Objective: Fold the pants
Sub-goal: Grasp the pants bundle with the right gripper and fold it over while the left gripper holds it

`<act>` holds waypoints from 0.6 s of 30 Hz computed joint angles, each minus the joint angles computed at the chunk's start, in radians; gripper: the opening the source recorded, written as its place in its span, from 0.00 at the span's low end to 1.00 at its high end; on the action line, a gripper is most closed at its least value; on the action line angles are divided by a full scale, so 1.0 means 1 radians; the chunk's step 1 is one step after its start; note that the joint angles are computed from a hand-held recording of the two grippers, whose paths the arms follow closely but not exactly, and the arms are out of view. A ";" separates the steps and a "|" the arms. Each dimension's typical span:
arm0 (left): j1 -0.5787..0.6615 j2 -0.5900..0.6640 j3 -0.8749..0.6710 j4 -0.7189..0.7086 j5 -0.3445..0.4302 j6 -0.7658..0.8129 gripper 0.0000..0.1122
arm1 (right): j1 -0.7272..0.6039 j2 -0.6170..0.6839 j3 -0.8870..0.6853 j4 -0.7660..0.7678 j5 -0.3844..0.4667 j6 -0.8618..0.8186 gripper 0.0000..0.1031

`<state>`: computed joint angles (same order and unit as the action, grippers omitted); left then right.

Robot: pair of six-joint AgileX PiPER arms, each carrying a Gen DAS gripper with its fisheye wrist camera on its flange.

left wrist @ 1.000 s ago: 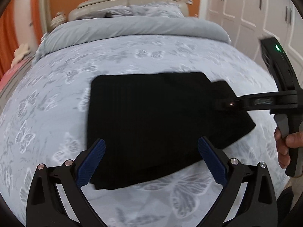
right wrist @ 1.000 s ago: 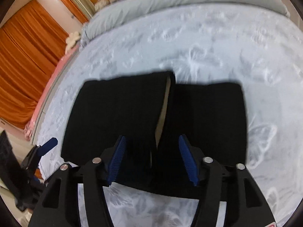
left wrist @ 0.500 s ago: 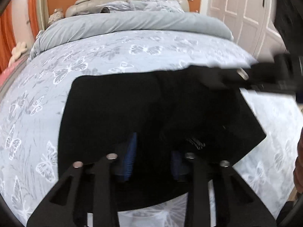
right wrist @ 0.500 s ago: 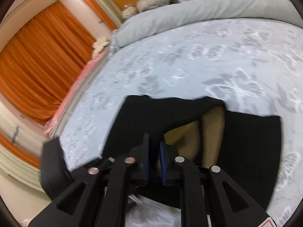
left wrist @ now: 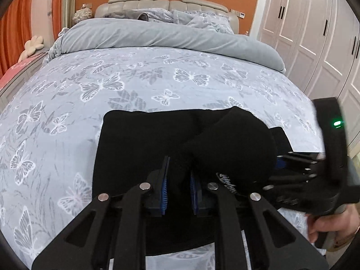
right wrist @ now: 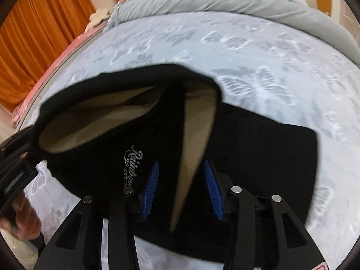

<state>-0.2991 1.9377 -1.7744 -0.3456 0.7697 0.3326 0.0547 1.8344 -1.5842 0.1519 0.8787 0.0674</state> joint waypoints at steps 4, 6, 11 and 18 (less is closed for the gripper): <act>0.014 0.039 -0.058 -0.005 0.043 -0.009 0.15 | 0.015 0.006 -0.005 -0.006 -0.025 0.009 0.56; 0.019 0.049 -0.070 -0.010 0.051 -0.009 0.16 | 0.011 0.014 0.011 0.011 -0.053 -0.003 0.57; 0.010 0.045 -0.058 0.018 0.038 -0.024 0.16 | 0.003 0.017 0.031 0.090 -0.101 -0.068 0.19; 0.009 -0.007 -0.027 -0.062 0.021 0.046 0.16 | 0.023 -0.155 0.046 -0.016 -0.084 0.017 0.10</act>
